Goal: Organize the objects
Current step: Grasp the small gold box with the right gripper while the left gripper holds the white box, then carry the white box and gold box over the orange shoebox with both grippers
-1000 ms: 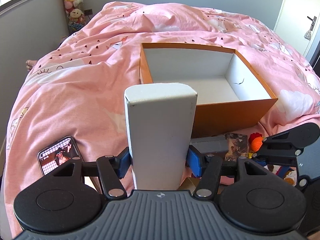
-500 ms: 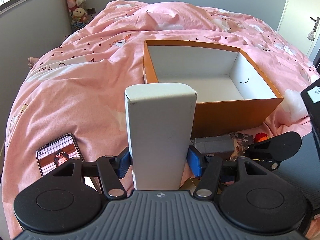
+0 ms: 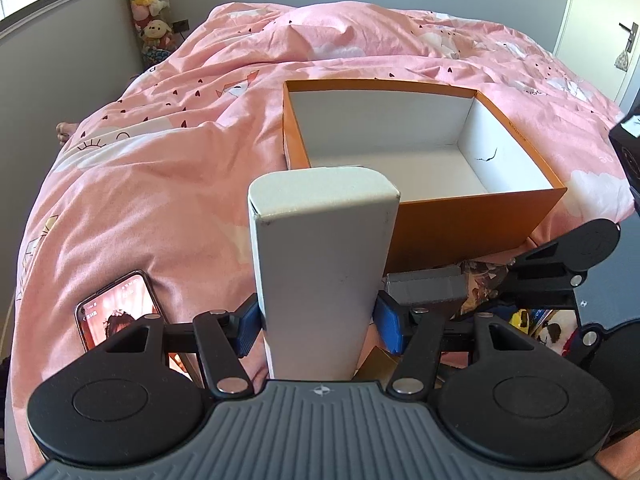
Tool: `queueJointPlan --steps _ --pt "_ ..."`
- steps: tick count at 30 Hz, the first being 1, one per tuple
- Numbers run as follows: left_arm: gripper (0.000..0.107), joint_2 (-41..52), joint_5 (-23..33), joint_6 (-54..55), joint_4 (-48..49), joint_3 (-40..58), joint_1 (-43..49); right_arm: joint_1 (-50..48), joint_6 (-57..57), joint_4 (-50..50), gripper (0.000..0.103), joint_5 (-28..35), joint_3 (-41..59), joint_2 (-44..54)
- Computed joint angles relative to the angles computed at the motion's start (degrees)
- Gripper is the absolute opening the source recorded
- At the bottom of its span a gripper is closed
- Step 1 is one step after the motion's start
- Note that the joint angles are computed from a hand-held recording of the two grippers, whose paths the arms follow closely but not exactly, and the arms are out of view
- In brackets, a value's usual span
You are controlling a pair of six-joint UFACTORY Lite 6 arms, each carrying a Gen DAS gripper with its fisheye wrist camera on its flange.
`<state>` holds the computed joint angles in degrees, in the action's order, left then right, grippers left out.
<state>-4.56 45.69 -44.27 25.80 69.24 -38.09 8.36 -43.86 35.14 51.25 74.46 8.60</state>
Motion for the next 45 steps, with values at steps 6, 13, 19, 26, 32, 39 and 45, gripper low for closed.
queueJointPlan --steps 6,13,19,26,32,39,45 --pt "0.068 2.87 2.22 -3.32 4.86 1.64 -3.70 1.57 -5.40 0.82 0.068 3.77 7.43 8.71" --pt "0.068 2.32 1.20 -2.73 4.26 0.72 -2.85 0.80 -6.16 3.90 0.067 10.05 17.58 21.36" --pt "0.068 0.59 -1.27 -3.19 3.34 -0.60 -2.18 1.40 -4.66 2.37 0.056 7.43 13.88 16.63" --pt "0.068 -0.66 -2.19 -7.21 5.47 0.53 -3.62 1.11 -1.51 -1.01 0.051 3.41 6.36 4.66" --pt "0.068 0.40 -2.10 -9.36 8.77 4.85 -4.40 -1.86 1.98 -3.96 0.051 1.19 2.03 -4.84" --pt "0.068 4.75 -5.49 -7.99 9.01 13.05 -3.74 -11.99 1.89 -3.56 0.051 0.88 2.46 -12.55" --pt "0.068 14.22 -8.03 -5.10 8.35 24.22 -2.22 -19.10 2.51 -2.86 0.051 0.31 9.69 -9.87"
